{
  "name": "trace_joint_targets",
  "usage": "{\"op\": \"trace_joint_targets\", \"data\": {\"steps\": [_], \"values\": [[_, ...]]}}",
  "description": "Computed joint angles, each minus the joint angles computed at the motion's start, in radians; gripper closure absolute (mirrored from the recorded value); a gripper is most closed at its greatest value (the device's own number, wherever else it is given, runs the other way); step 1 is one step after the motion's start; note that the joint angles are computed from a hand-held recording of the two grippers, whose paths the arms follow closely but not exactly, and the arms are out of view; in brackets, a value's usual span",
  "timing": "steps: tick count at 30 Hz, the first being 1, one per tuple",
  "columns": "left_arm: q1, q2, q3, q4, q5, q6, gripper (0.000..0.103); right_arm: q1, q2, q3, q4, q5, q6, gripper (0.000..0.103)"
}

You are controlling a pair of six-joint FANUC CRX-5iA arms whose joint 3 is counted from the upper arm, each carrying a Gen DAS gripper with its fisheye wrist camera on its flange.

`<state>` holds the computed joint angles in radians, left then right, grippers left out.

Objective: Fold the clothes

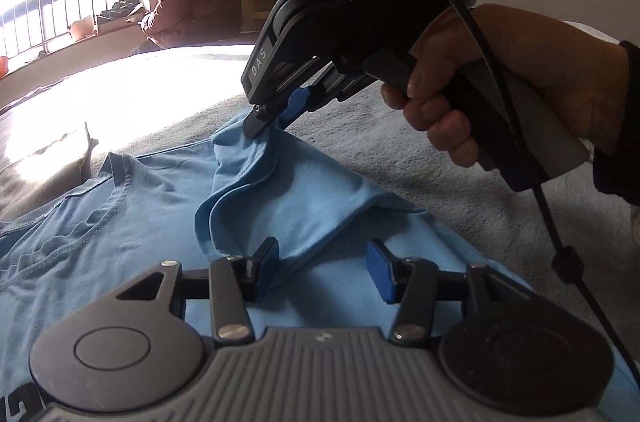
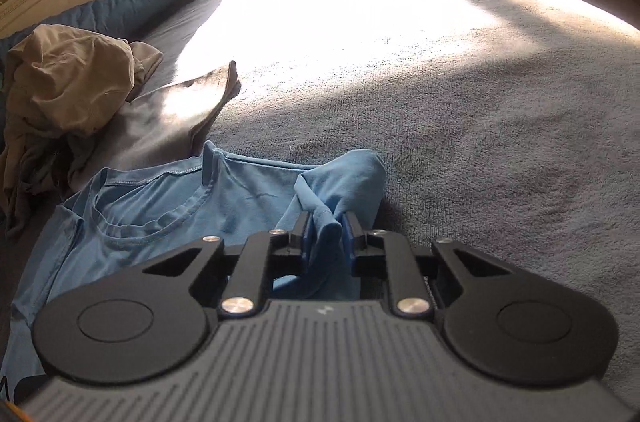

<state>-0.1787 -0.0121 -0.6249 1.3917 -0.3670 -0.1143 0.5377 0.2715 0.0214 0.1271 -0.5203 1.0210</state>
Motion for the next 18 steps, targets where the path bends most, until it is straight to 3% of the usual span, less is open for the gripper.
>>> {"op": "trace_joint_targets", "data": {"steps": [4,8,11,14,18], "values": [[0.008,-0.004,-0.01,0.025,-0.022,-0.016,0.053,0.024,0.005,-0.016,0.118,-0.006,-0.047,0.088],[0.01,-0.007,-0.018,0.057,-0.033,-0.038,0.053,0.046,0.002,-0.069,0.335,-0.008,-0.192,0.087],[0.01,-0.005,-0.021,0.077,-0.036,-0.048,0.053,0.042,-0.014,-0.078,0.31,0.008,-0.169,0.087],[0.007,-0.003,-0.023,0.097,-0.035,-0.057,0.053,0.044,-0.028,-0.092,0.317,0.025,-0.167,0.094],[0.008,-0.012,-0.033,0.122,-0.041,-0.066,0.053,0.045,-0.02,-0.054,0.236,0.007,-0.091,0.099]]}}
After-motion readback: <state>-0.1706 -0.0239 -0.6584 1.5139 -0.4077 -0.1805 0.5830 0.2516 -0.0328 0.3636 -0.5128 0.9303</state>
